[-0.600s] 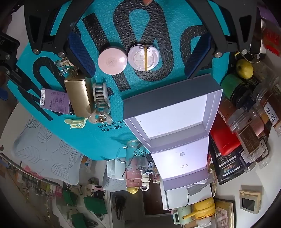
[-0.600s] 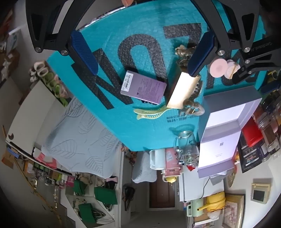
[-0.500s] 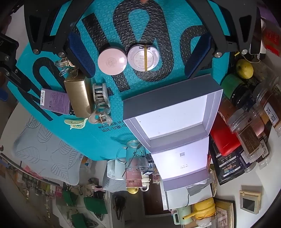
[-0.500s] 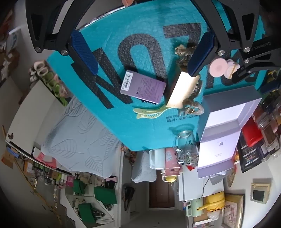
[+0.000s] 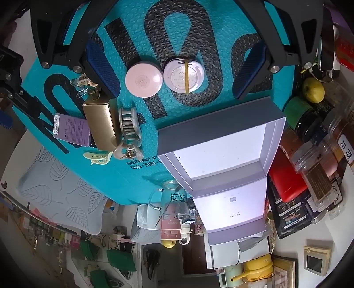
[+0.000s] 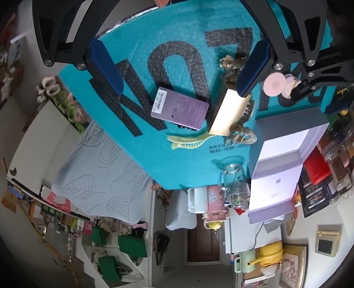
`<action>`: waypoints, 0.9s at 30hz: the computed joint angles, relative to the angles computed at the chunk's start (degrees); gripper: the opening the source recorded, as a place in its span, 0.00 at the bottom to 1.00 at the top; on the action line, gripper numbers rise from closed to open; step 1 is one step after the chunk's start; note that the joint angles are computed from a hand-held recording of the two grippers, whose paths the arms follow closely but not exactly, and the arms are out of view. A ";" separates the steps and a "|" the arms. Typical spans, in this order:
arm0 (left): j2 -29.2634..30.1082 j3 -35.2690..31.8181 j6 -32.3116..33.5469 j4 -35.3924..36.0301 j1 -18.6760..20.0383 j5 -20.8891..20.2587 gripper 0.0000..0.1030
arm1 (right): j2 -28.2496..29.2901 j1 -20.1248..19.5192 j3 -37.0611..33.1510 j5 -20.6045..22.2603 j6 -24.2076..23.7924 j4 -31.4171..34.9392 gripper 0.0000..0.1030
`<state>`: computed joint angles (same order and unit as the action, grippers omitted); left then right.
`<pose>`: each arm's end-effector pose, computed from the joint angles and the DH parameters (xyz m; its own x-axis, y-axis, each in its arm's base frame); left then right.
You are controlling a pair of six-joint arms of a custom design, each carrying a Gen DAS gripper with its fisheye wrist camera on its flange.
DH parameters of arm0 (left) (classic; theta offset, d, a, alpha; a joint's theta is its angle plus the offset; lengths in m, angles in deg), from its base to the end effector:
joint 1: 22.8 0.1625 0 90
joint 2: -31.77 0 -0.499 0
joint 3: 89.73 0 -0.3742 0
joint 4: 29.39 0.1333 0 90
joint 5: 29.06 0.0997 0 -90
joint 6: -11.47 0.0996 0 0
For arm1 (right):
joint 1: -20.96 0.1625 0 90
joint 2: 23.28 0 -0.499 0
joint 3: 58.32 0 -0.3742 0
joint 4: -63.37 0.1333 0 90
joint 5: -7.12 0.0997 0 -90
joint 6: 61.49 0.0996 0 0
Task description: Organize rigid objects
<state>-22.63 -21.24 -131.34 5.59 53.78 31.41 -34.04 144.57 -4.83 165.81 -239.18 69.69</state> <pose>0.0301 -0.6599 0.3463 -0.6279 0.3549 -0.6927 0.6966 0.6532 -0.2968 0.4287 -0.5718 -0.0909 -0.6570 0.3325 0.6767 -0.3919 0.6161 -0.6832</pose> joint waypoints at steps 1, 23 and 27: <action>0.06 -0.03 -0.07 0.19 0.06 -0.01 1.00 | 0.15 0.01 -0.37 -0.03 0.15 0.48 1.00; 0.64 -1.39 -1.46 2.84 0.36 0.19 1.00 | 0.89 -0.09 -1.57 0.02 0.61 2.05 1.00; 0.73 -1.71 -1.60 3.01 0.45 0.11 1.00 | 0.74 -0.09 -1.11 -0.29 1.17 2.24 1.00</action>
